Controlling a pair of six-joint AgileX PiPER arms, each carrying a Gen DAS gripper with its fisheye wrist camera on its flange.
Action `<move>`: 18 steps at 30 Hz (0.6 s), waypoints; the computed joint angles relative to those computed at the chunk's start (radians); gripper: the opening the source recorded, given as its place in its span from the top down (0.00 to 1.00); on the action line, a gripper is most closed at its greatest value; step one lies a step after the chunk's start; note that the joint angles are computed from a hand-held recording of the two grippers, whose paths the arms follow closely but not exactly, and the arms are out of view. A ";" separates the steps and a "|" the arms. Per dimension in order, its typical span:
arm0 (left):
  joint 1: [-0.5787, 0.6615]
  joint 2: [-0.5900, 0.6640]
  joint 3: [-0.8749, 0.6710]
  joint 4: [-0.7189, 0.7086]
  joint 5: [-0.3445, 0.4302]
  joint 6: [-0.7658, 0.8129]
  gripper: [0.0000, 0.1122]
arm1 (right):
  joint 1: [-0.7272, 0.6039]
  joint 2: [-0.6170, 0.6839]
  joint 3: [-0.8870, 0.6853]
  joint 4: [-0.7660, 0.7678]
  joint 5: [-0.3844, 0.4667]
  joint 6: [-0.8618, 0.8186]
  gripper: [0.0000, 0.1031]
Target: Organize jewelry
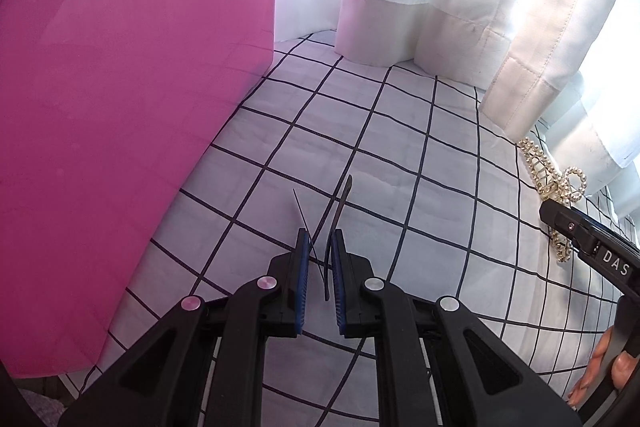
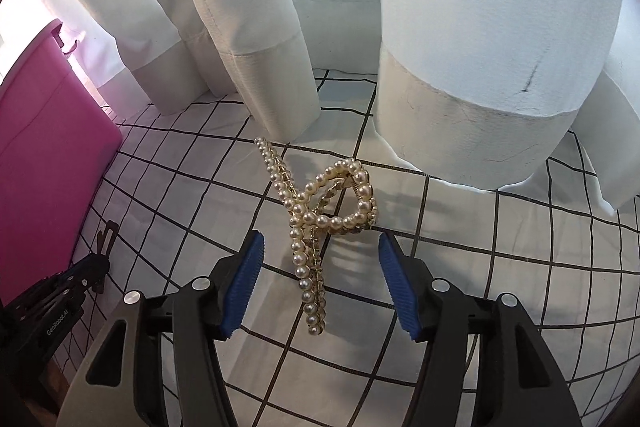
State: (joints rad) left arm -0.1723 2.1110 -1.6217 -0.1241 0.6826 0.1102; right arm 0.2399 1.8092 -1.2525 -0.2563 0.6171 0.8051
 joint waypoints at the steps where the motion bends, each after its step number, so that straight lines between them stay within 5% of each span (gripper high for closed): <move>1: -0.002 0.006 -0.002 0.001 -0.005 -0.001 0.90 | 0.015 0.015 -0.016 -0.054 0.006 0.043 0.42; 6: -0.029 0.007 0.015 0.073 -0.064 -0.048 0.88 | 0.090 0.115 -0.117 -0.270 0.103 0.171 0.38; 9: -0.038 0.016 -0.003 0.094 -0.060 -0.068 0.89 | 0.089 0.117 -0.107 -0.284 0.070 0.196 0.42; 10: -0.034 0.018 -0.011 0.074 -0.048 -0.051 0.90 | 0.088 0.110 -0.095 -0.297 0.063 0.206 0.51; 18: 0.025 -0.040 0.041 -0.137 -0.036 0.126 0.93 | 0.058 0.031 0.021 -0.265 -0.054 0.203 0.52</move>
State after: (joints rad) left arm -0.1475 2.0712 -1.5808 -0.2607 0.6462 0.2357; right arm 0.2984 1.8403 -1.2313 -0.5213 0.5634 1.0081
